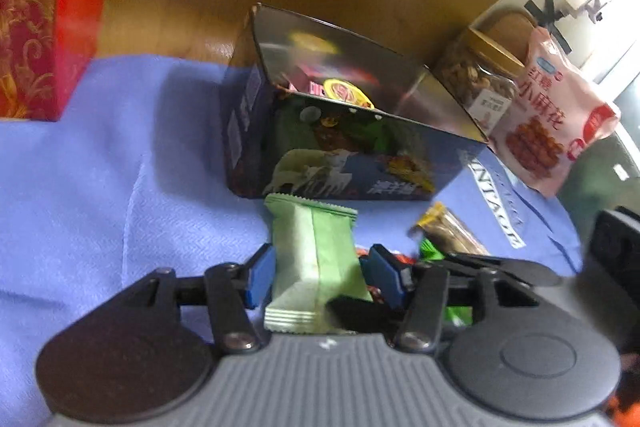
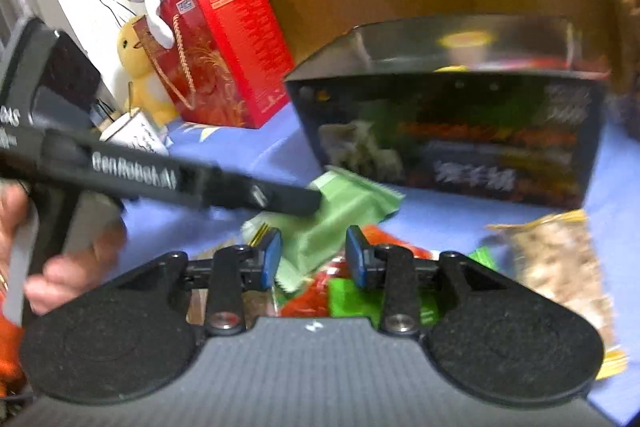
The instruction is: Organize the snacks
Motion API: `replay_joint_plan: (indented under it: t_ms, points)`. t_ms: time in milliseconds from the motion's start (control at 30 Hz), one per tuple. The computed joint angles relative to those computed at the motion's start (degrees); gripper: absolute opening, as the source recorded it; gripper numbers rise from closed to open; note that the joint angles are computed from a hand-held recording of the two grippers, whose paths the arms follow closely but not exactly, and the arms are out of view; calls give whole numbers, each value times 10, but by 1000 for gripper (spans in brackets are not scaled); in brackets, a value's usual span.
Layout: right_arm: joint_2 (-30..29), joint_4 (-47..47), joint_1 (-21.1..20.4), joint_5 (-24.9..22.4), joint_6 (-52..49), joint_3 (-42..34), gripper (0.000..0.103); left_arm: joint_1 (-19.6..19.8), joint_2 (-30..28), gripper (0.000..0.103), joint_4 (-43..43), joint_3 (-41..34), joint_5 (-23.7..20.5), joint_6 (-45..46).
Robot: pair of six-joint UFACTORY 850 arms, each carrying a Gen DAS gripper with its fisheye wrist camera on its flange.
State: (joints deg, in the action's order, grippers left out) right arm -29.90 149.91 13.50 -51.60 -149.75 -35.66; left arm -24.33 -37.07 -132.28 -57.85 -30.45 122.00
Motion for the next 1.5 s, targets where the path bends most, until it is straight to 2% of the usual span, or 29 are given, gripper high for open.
replay_joint_plan:
  t_ms: [33, 100, 133, 200, 267, 400, 567, 700, 800, 900, 933, 1033, 1133, 1167, 1233, 1300, 1400, 1500]
  points:
    - [1, 25, 11, 2, -16, 2, 48, -6, 5, 48, -36, 9, 1, 44]
    - [6, 105, 40, 0, -80, 11, 47, -11, 13, 46, -68, 18, 6, 73]
    - [8, 139, 53, -4, -107, 15, 43, -8, 18, 42, -61, 22, 0, 62]
    - [17, 176, 67, -27, -136, 27, 35, 0, 41, 42, -77, 44, -17, 71]
    - [28, 184, 68, -66, -149, 43, 32, 8, 69, 42, -92, 72, -48, 87]
    - [82, 211, 82, -136, -170, 93, 31, 19, 137, 42, -116, 141, -111, 116]
    - [130, 230, 105, -166, -175, 154, 31, 11, 196, 42, -132, 221, -165, 139]
    - [122, 204, 112, -174, -126, 191, 32, -6, 203, 42, -149, 268, -188, 149]
    - [109, 222, 138, -177, -117, 211, 33, -19, 191, 42, -161, 289, -190, 152]
    - [102, 210, 153, -186, -111, 227, 33, -16, 166, 41, -80, 292, -225, 100]
    - [102, 216, 160, -182, -116, 231, 33, -25, 164, 42, -82, 292, -219, 108]
    - [113, 268, 182, -169, -158, 242, 33, -58, 181, 42, -164, 306, -189, 202]
    - [123, 253, 150, -184, -137, 255, 33, -35, 203, 48, -177, 321, -205, 215]
    - [120, 230, 125, -198, -119, 261, 34, -26, 212, 55, -195, 324, -205, 221]
    - [113, 180, 77, -202, -73, 250, 34, -11, 214, 61, -242, 317, -202, 246]
    - [94, 137, 36, -200, -18, 230, 34, 6, 196, 62, -244, 287, -177, 237]
    - [56, 54, -22, -172, 88, 181, 34, 42, 145, 62, -148, 227, -143, 141]
    - [17, -30, -57, -170, 179, 142, 34, 71, 92, 61, -24, 175, -141, 21]
